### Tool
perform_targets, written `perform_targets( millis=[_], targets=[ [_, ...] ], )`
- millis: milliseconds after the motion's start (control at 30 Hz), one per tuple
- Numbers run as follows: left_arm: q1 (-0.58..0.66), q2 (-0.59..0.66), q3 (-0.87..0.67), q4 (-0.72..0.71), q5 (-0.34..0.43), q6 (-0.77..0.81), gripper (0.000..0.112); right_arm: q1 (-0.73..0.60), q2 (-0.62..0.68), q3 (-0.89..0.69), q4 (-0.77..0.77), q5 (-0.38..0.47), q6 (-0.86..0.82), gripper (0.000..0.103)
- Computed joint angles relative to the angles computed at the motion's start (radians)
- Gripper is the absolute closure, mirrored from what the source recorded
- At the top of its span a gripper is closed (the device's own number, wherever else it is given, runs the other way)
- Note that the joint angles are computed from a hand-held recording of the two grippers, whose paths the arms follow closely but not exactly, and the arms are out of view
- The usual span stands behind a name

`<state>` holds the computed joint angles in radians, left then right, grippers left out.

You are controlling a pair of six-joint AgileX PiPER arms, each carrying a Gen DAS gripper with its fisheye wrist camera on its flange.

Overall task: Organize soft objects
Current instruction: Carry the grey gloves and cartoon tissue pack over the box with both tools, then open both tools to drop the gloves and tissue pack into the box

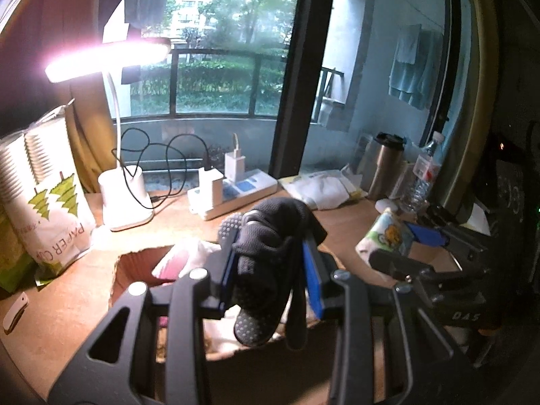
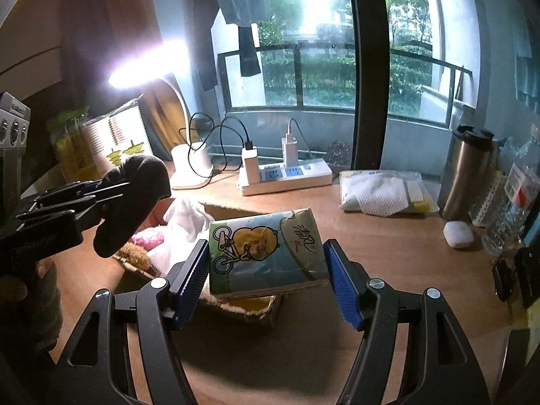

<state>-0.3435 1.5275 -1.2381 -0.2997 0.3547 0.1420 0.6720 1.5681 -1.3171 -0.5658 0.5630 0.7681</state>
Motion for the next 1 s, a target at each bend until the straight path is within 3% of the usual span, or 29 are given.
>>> perform_targets(
  millis=[333,667,733,800,1000],
  targets=[
    [0.045,0.129,-0.067,-0.142,0.026,0.144,0.076,-0.048,0.09,-0.087,0.091,-0.009,-0.105,0.032],
    [0.061,0.294,-0.169,-0.067,0.1,0.06,0.073,-0.103,0.211,-0.172,0.25,-0.022,-0.248,0.032],
    [0.061,0.309,-0.173,-0.049,0.105,0.043,0.071,-0.108,0.229,-0.194,0.275,-0.018,-0.272,0.032],
    [0.06,0.317,-0.168,-0.033,0.1,0.021,0.061,-0.109,0.251,-0.217,0.295,-0.013,-0.294,0.032],
    [0.057,0.313,-0.158,0.027,0.087,-0.043,0.06,-0.11,0.3,-0.264,0.333,-0.002,-0.328,0.032]
  ],
)
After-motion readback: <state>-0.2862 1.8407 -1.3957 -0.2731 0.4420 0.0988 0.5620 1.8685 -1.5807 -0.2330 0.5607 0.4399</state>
